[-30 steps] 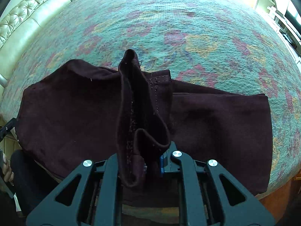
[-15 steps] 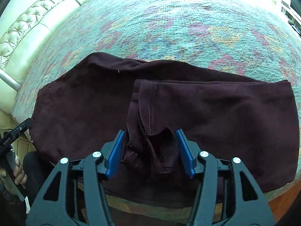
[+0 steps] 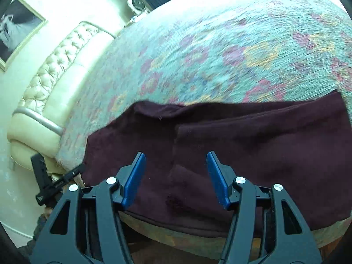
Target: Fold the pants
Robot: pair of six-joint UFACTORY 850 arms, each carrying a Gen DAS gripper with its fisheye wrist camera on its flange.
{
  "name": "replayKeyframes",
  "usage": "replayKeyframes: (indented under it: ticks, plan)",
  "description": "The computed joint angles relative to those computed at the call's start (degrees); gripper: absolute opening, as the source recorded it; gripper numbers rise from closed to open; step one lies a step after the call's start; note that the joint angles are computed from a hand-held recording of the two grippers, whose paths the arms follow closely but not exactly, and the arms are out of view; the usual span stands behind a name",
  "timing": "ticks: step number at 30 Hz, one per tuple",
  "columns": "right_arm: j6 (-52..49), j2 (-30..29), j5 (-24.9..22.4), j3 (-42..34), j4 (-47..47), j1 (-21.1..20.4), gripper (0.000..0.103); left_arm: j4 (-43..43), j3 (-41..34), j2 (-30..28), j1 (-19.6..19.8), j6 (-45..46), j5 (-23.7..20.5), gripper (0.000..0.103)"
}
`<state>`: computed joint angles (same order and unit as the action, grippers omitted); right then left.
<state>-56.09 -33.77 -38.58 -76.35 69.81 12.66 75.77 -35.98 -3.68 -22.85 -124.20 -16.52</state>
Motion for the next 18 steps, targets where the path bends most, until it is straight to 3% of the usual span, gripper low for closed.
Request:
replayKeyframes:
  ticks: [3,6,7,9,11,12,13,18]
  plan:
    - [0.85,-1.00,0.56,-0.59,4.05,-7.08,0.058,-0.08,-0.09,-0.29,0.18,-0.53,0.62,0.085]
    - [9.34,-5.49,1.49,-4.47,-1.39,-11.62,0.053,-0.25,-0.17,-0.58,0.35,-0.94,1.11,0.085]
    - [11.00,-7.46,-0.23,-6.04,-2.29,-12.64,0.052,-0.21,-0.13,-0.60,0.37,-0.98,1.20,0.085]
    - [11.85,-11.07,-5.26,-8.60,-1.05,-13.95,0.051,-1.10,-0.25,-0.67,0.17,-0.24,0.59,0.085]
    - [11.25,-13.14,-7.43,-10.12,-0.49,-13.96,0.046,-1.65,-0.26,-0.69,0.19,0.00,0.34,0.085]
    - [10.81,-14.15,-8.43,-10.98,-0.31,-13.90,0.029,-1.95,-0.25,-0.74,0.24,-0.04,0.32,0.085]
    - [12.33,-15.06,-8.15,-11.80,-1.70,-13.53,0.020,-2.17,-0.22,-0.79,0.34,-0.17,0.44,0.085]
    - [10.86,-16.35,-10.52,-11.08,1.80,-14.72,0.016,-1.25,0.12,-1.05,0.79,-2.19,1.37,0.085]
